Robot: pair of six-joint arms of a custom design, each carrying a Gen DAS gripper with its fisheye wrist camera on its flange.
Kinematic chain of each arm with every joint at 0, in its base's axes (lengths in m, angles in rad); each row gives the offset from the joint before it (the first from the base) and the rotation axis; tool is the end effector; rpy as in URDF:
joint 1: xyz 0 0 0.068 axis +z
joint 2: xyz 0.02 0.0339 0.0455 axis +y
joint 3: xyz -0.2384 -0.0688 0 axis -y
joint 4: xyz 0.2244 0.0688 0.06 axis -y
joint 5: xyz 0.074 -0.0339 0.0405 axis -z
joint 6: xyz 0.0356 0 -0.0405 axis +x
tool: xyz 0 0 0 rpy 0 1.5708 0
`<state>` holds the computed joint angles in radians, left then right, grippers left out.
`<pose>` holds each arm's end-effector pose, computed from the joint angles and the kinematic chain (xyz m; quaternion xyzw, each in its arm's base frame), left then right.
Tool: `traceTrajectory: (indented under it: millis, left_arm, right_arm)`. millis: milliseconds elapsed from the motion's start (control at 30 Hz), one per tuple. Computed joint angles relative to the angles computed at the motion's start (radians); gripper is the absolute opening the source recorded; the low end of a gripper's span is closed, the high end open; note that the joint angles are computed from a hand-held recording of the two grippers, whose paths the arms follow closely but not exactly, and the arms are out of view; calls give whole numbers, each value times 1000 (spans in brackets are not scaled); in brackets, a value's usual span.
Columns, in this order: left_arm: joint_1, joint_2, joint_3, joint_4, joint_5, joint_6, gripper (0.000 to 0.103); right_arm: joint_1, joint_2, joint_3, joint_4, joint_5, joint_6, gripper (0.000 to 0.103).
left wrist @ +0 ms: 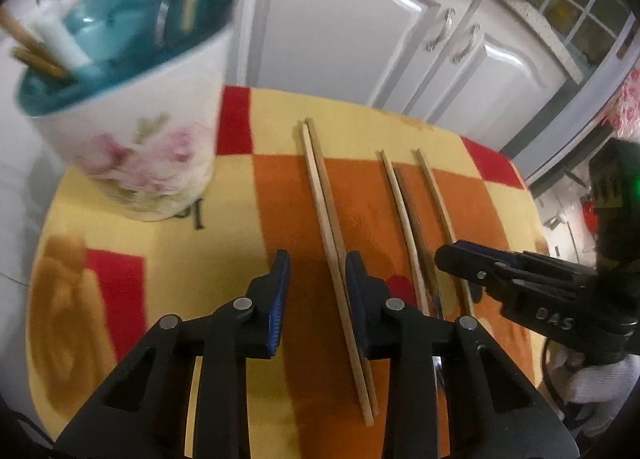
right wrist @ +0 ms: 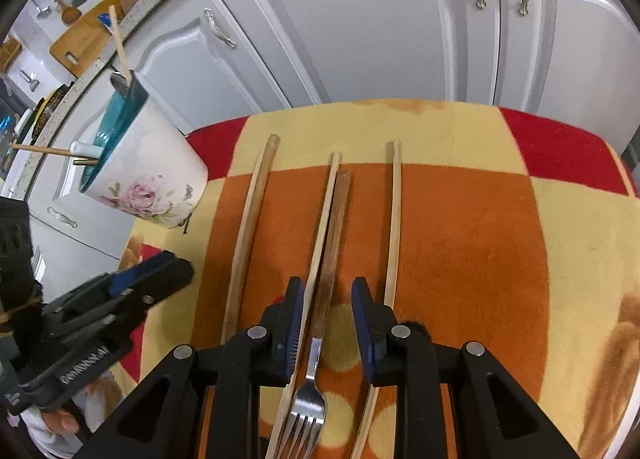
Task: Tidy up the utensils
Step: 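Grasp a wooden chopstick with the right gripper while the left grasps another, then lift both chopsticks upright and carry them toward the floral holder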
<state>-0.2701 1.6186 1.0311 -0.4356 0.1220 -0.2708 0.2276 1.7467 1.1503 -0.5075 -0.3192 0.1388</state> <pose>0.2960 -0.0865 0.1838 0.0162 0.9610 -0.1287 0.2444 0.3186 0.0853 0.1756 -0.0794 0.9579 0.1936 0.1964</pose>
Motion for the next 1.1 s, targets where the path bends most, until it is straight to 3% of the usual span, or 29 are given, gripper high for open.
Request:
traceTrajectory:
  millis: [333, 433, 533, 633, 700, 800, 933, 1100]
  left_arm:
    - [-16, 133, 79, 13, -29, 9, 26]
    - [-48, 154, 98, 12, -93, 29, 26]
    - [-46, 180, 129, 2, -96, 28, 26]
    - [-19, 202, 161, -16, -66, 13, 12]
    - [-14, 192, 149, -15, -40, 25, 6]
    - [-7, 163, 118, -15, -24, 28, 5]
    - [7, 106, 69, -26, 8, 23, 4]
    - [22, -46, -72, -52, 48, 48, 4]
  right_arm:
    - [-48, 5, 14, -17, -39, 11, 24]
    - [-52, 13, 20, -7, -53, 32, 24]
    - [-57, 6, 11, -7, -63, 28, 24]
    - [-58, 13, 15, -6, -35, 15, 24]
    - [-66, 41, 32, -5, -30, 19, 24]
    - [-59, 93, 71, -25, 15, 7, 23]
    - [-39, 95, 74, -13, 68, -33, 6]
    - [-79, 23, 2, -41, 9, -57, 5]
